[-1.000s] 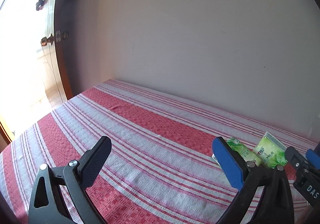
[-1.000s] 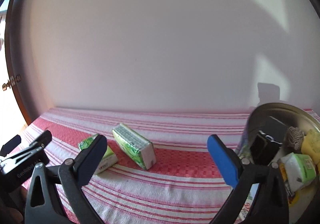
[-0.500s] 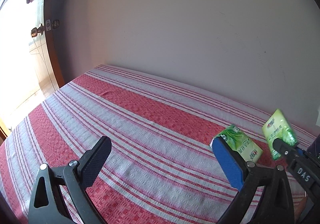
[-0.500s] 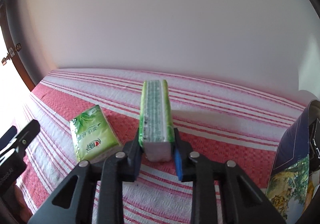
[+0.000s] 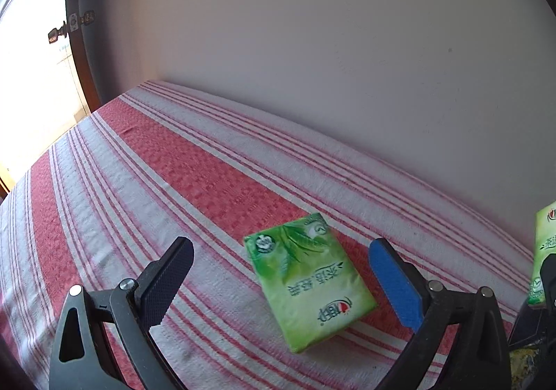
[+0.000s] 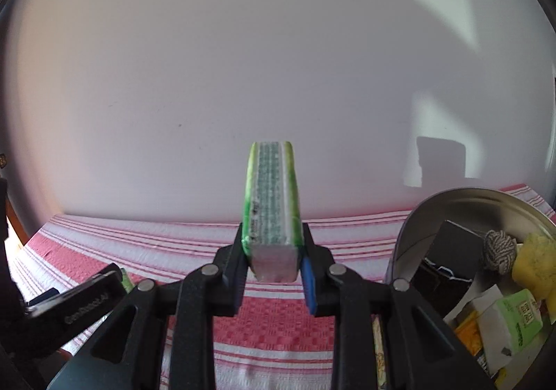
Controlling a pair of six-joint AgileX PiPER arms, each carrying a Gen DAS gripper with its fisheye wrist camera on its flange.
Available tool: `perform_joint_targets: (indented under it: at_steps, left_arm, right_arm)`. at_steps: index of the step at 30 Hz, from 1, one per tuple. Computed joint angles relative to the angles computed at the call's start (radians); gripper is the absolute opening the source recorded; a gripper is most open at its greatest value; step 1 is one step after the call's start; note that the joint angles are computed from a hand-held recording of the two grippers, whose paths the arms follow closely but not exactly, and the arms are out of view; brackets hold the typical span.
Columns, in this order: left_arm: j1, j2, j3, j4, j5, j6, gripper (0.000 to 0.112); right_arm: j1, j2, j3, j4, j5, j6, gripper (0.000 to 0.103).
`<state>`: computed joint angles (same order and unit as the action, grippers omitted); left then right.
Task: Organize objects
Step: 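Grasp a small green tissue pack with the left tool while the right tool grasps the other, then carry both small green tissue packs over the tin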
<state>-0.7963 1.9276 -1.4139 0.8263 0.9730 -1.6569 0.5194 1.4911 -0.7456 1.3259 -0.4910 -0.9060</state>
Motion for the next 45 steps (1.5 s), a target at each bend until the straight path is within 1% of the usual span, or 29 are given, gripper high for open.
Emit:
perform_joint_targets:
  at_steps: [2,3,4,6,8,9,10,11,13,15,16,17,18,20,22,26,29,33,35,36,39,43,44,45]
  left_arm:
    - [0.006,0.05,-0.061,-0.049,0.026,0.06,0.102]
    - [0.017,0.059,-0.072,-0.084,0.022,0.101,0.102]
    - [0.029,0.052,-0.06,-0.11,-0.007,0.121,0.101]
    - [0.03,0.03,-0.029,-0.09,-0.03,0.094,0.098]
    - [0.029,0.013,-0.005,-0.078,-0.048,0.092,0.092]
    - [0.028,0.011,-0.005,-0.07,-0.055,0.1,0.08]
    - [0.025,-0.002,0.013,-0.053,-0.072,0.093,0.063]
    - [0.025,-0.02,0.04,-0.036,-0.101,0.078,0.054]
    - [0.034,-0.046,0.085,-0.021,-0.162,0.061,0.054]
    - [0.039,-0.092,0.153,0.009,-0.223,0.008,0.054]
    - [0.035,-0.108,0.177,0.029,-0.233,-0.024,0.054]
    - [0.027,-0.127,0.203,0.061,-0.232,-0.066,0.054]
    - [0.018,-0.133,0.215,0.101,-0.223,-0.111,0.054]
    - [-0.017,-0.164,0.255,0.18,-0.184,-0.193,0.054]
    - [-0.055,-0.187,0.284,0.244,-0.136,-0.25,0.054]
    - [-0.131,-0.218,0.326,0.332,-0.032,-0.317,0.054]
    - [-0.183,-0.23,0.341,0.356,0.026,-0.33,0.054]
    - [-0.223,-0.256,0.363,0.363,0.048,-0.326,0.055]
    - [-0.251,-0.269,0.378,0.368,0.074,-0.345,0.055]
    - [-0.274,-0.272,0.374,0.363,0.098,-0.349,0.055]
    - [-0.314,-0.283,0.39,0.364,0.131,-0.373,0.055]
    - [-0.329,-0.292,0.405,0.37,0.141,-0.384,0.055]
    - [-0.309,-0.3,0.429,0.385,0.119,-0.393,0.055]
    - [-0.311,-0.304,0.437,0.387,0.119,-0.397,0.055]
  right_arm:
    - [-0.049,0.0,-0.009,0.033,0.06,-0.029,0.026]
    - [-0.069,0.0,-0.013,0.043,0.087,-0.036,0.026]
    - [-0.088,0.002,-0.02,0.052,0.113,-0.044,0.026]
    - [-0.12,-0.002,-0.023,0.068,0.157,-0.061,0.026]
    - [-0.132,-0.009,-0.02,0.075,0.174,-0.083,0.026]
    - [-0.122,0.002,-0.028,0.072,0.167,-0.08,0.026]
    - [-0.083,0.024,-0.046,0.088,0.132,-0.079,0.026]
    - [-0.079,0.018,-0.04,0.076,0.123,-0.07,0.026]
    - [-0.087,-0.007,-0.015,0.03,0.121,-0.042,0.026]
    - [-0.055,0.004,-0.024,0.009,0.095,-0.019,0.026]
    - [-0.051,-0.002,-0.018,-0.005,0.09,-0.008,0.026]
    - [-0.036,-0.001,-0.014,-0.017,0.063,0.006,0.026]
    - [0.005,0.04,-0.029,-0.038,0.023,0.043,0.026]
    - [0.04,0.036,-0.014,-0.042,-0.037,0.052,0.026]
    - [0.082,0.065,-0.033,-0.037,-0.084,0.052,0.026]
    - [0.177,0.026,0.047,-0.039,-0.196,0.084,0.026]
    - [0.251,-0.02,0.094,0.017,-0.264,0.052,0.026]
    - [0.347,-0.063,0.154,0.067,-0.365,0.034,0.026]
    - [0.392,-0.076,0.171,0.091,-0.406,0.024,0.026]
    - [0.416,-0.083,0.181,0.101,-0.426,0.023,0.026]
    - [0.462,-0.097,0.195,0.128,-0.463,0.014,0.026]
    - [0.51,-0.13,0.214,0.171,-0.491,-0.006,0.026]
    - [0.52,-0.153,0.221,0.188,-0.495,-0.023,0.026]
    - [0.523,-0.153,0.218,0.192,-0.494,-0.027,0.026]
